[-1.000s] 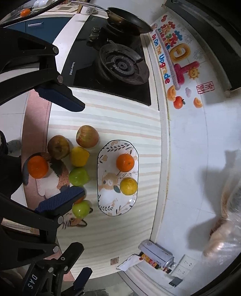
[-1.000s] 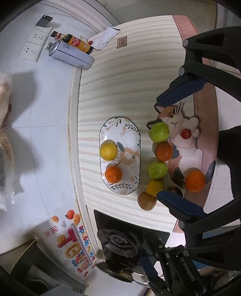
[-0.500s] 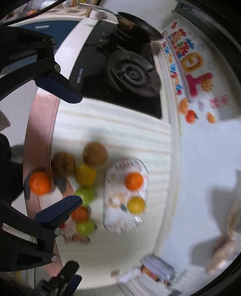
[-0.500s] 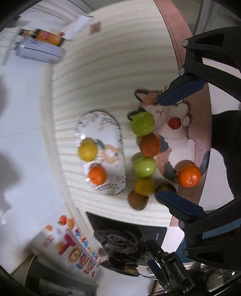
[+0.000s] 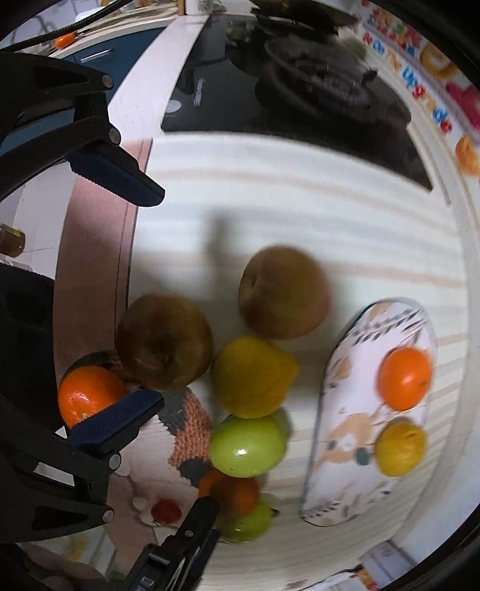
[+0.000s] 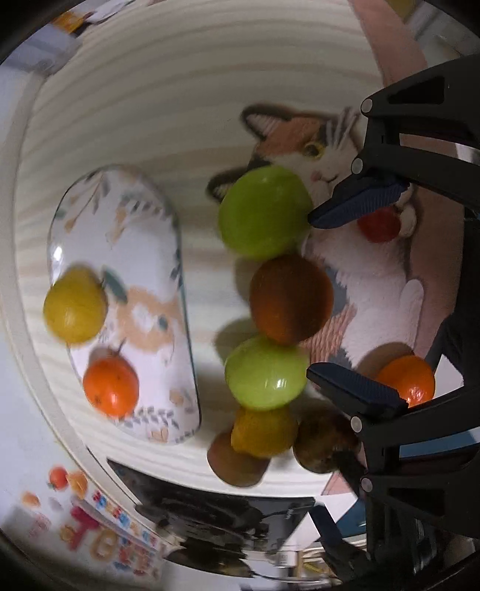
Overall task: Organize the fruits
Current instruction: 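Grasp a brown pear with the left tool while the right tool grasps the dark orange fruit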
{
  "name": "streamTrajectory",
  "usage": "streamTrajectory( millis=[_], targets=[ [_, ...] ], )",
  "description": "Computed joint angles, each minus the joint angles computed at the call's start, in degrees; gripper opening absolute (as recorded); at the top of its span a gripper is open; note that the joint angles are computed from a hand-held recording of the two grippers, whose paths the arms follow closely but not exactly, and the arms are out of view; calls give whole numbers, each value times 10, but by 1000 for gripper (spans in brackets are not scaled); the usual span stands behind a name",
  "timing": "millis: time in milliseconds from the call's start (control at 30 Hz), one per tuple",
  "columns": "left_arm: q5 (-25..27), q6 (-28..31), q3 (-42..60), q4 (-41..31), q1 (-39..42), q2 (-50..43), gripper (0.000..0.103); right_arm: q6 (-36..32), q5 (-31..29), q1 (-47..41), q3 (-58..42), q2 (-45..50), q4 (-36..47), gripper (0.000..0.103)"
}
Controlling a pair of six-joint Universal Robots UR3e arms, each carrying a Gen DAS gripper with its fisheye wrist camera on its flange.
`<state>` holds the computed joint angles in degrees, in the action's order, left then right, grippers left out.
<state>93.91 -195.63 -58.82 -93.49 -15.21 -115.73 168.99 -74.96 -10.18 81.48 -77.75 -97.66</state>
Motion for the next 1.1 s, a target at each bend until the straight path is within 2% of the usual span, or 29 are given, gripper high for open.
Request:
streamTrajectory(
  millis=[100, 167, 200, 233, 300, 600, 633, 667, 733, 933, 967, 1100],
  targets=[
    [-17, 13, -1, 10, -1, -15, 101, 3, -13, 20, -21, 18, -6, 77],
    [-21, 20, -10, 26, -5, -17, 94, 4, -18, 29, -32, 27, -8, 73],
    [-23, 24, -14, 32, -5, -17, 81, 4, -23, 34, -35, 30, -9, 69],
    [-32, 27, -20, 37, -3, -17, 73, 3, -26, 36, -41, 33, -2, 65],
    [-48, 29, -33, 47, 0, -14, 66, 5, -21, 34, -45, 35, 7, 65],
    [-51, 25, -113, 76, 9, 42, 66, 17, -21, 38, -15, 35, -38, 65],
    [-51, 26, -120, 78, 12, 46, 66, 16, -32, 46, -17, 38, -45, 63],
    [-51, 31, -127, 81, 18, 51, 66, 16, -43, 53, -16, 40, -54, 53],
    [-53, 30, -133, 86, 20, 52, 66, 9, -59, 57, -10, 38, -66, 52],
    [-62, 37, -143, 88, 23, 57, 66, -22, -34, 27, 0, -7, 9, 52],
    [-65, 34, -146, 86, 20, 62, 66, -31, -30, 23, 4, -16, 27, 49],
    [-62, 30, -171, 97, 12, 76, 66, -32, -22, 17, 28, -20, 25, 47]
  ],
)
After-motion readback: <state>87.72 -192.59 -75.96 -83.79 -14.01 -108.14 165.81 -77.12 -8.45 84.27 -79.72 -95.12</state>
